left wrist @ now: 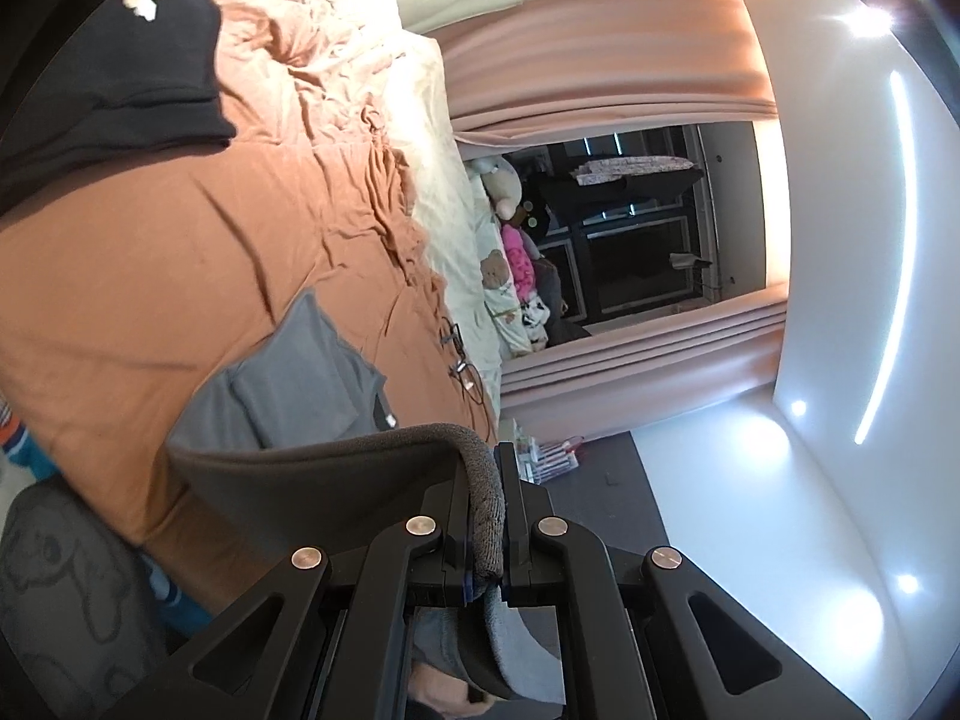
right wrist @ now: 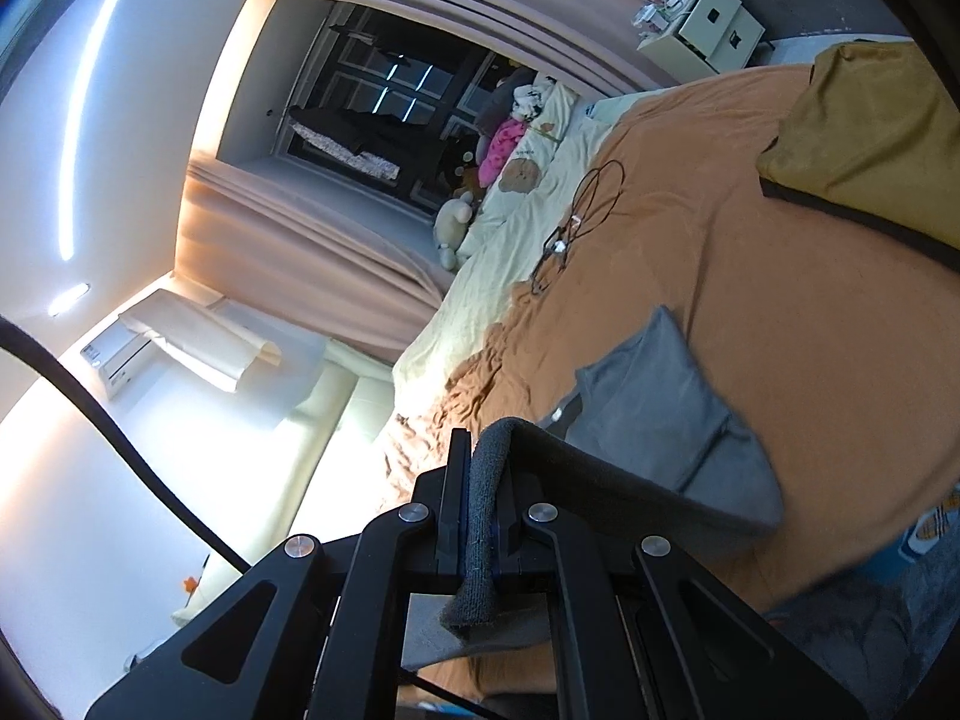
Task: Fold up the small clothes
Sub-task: 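Lay the hem down over the shirt body with both grippers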
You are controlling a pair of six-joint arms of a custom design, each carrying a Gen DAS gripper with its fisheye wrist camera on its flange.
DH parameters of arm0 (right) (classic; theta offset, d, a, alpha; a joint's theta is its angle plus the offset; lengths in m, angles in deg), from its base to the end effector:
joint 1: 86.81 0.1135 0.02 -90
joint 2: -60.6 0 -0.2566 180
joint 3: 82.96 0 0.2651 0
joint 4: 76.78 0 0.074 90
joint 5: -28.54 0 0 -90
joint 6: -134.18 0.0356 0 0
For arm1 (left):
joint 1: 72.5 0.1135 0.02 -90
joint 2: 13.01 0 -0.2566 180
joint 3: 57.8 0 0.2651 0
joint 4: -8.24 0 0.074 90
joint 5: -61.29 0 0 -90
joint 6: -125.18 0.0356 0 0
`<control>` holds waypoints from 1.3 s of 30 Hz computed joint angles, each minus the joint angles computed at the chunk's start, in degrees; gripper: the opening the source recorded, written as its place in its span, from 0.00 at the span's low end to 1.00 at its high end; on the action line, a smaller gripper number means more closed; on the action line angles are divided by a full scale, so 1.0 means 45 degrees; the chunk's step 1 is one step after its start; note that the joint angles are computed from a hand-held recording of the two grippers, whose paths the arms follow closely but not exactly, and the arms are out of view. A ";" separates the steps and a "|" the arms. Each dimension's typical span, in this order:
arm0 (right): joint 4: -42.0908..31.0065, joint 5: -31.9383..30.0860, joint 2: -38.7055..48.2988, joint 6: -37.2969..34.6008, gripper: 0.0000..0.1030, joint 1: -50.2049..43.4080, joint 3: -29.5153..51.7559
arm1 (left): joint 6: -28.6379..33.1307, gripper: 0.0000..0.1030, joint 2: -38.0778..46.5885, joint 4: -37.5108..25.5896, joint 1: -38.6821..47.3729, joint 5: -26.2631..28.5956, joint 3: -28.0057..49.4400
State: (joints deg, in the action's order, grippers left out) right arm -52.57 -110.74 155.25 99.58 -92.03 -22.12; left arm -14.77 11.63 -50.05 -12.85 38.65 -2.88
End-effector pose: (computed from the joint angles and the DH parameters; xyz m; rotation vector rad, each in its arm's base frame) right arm 0.3579 -0.0056 0.2055 0.2992 1.8630 1.3613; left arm 0.0754 0.0638 0.3130 -1.0263 1.5815 -1.0733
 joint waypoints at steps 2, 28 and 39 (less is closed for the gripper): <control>-0.0323 0.0311 0.0443 -0.0129 0.01 0.0234 0.0604 | -0.1326 0.04 0.0412 0.1753 -0.1660 -0.1548 -0.0143; -0.6431 0.2731 0.5180 -0.0259 0.01 0.2110 0.8095 | -0.1769 0.04 1.1387 0.7823 -0.7400 -0.7798 0.2389; -1.0247 0.3591 0.6853 -0.0773 0.01 0.2533 1.1568 | -0.1159 0.04 1.5910 0.8011 -0.7873 -0.8869 0.4695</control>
